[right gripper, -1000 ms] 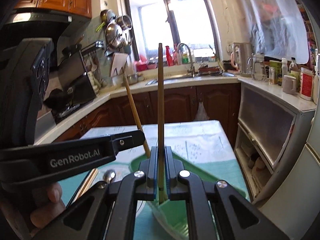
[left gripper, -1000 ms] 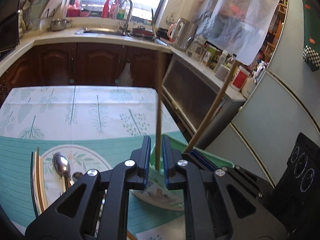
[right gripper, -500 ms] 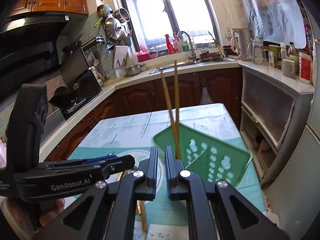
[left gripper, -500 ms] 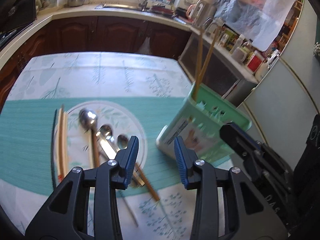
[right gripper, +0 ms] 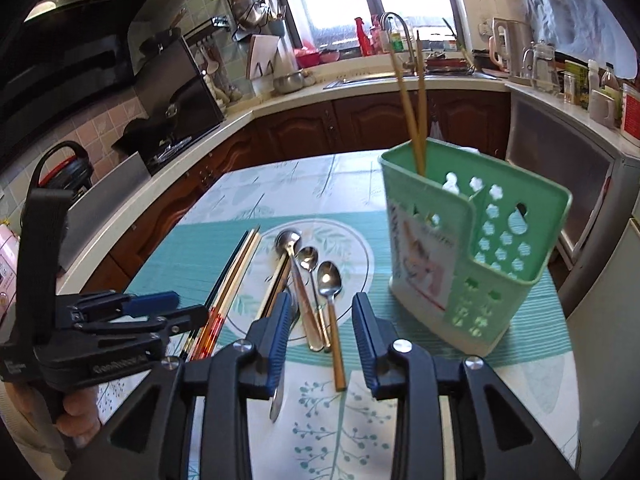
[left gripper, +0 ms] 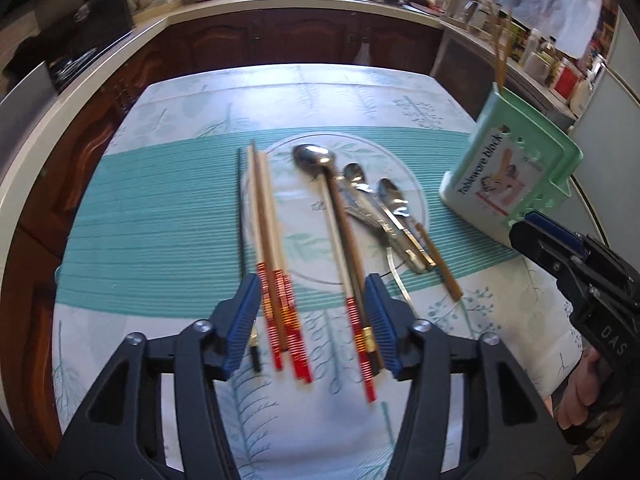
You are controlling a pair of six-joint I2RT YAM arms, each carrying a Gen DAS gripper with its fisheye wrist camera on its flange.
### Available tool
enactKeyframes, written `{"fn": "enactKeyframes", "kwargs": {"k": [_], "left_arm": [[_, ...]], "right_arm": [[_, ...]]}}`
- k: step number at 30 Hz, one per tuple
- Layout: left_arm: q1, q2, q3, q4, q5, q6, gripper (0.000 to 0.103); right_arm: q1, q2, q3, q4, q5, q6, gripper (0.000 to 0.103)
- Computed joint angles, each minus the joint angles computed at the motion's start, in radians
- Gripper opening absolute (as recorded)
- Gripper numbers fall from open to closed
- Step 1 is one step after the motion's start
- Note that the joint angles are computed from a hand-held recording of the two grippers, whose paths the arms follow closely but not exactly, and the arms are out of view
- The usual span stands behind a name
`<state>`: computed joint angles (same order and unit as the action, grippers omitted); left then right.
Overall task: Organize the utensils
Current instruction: 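Move both tools back over the remaining chopsticks on the table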
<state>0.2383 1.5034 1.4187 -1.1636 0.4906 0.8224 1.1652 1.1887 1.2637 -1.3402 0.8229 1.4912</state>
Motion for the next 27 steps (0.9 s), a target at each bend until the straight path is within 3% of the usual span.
{"fn": "enactKeyframes", "kwargs": {"k": [4, 12, 13, 15, 20, 23, 27], "left_arm": [[0.035, 0.024, 0.04, 0.013, -0.042, -0.013, 0.062], [0.062, 0.084, 0.109, -0.001, -0.041, 0.019, 0.062], [0.058, 0.089, 0.11, 0.004, -0.039, 0.014, 0.06], [0.052, 0.092, 0.105, 0.028, -0.035, -0.004, 0.047], [0.026, 0.162, 0.158, 0.018, -0.059, -0.058, 0.046], [0.01, 0.251, 0.245, -0.063, -0.087, -0.035, 0.046], [0.006, 0.288, 0.257, -0.055, -0.105, -0.026, 0.046]], "right_arm": [[-0.025, 0.023, -0.001, 0.056, -0.031, -0.054, 0.033], [-0.085, 0.069, 0.027, 0.153, -0.097, -0.195, 0.033], [-0.096, 0.076, 0.03, 0.168, -0.112, -0.218, 0.033], [-0.111, 0.087, 0.035, 0.19, -0.135, -0.251, 0.033], [-0.177, 0.131, 0.06, 0.255, -0.215, -0.366, 0.032], [-0.206, 0.148, 0.065, 0.289, -0.251, -0.4, 0.032], [-0.242, 0.17, 0.065, 0.331, -0.307, -0.44, 0.032]]}}
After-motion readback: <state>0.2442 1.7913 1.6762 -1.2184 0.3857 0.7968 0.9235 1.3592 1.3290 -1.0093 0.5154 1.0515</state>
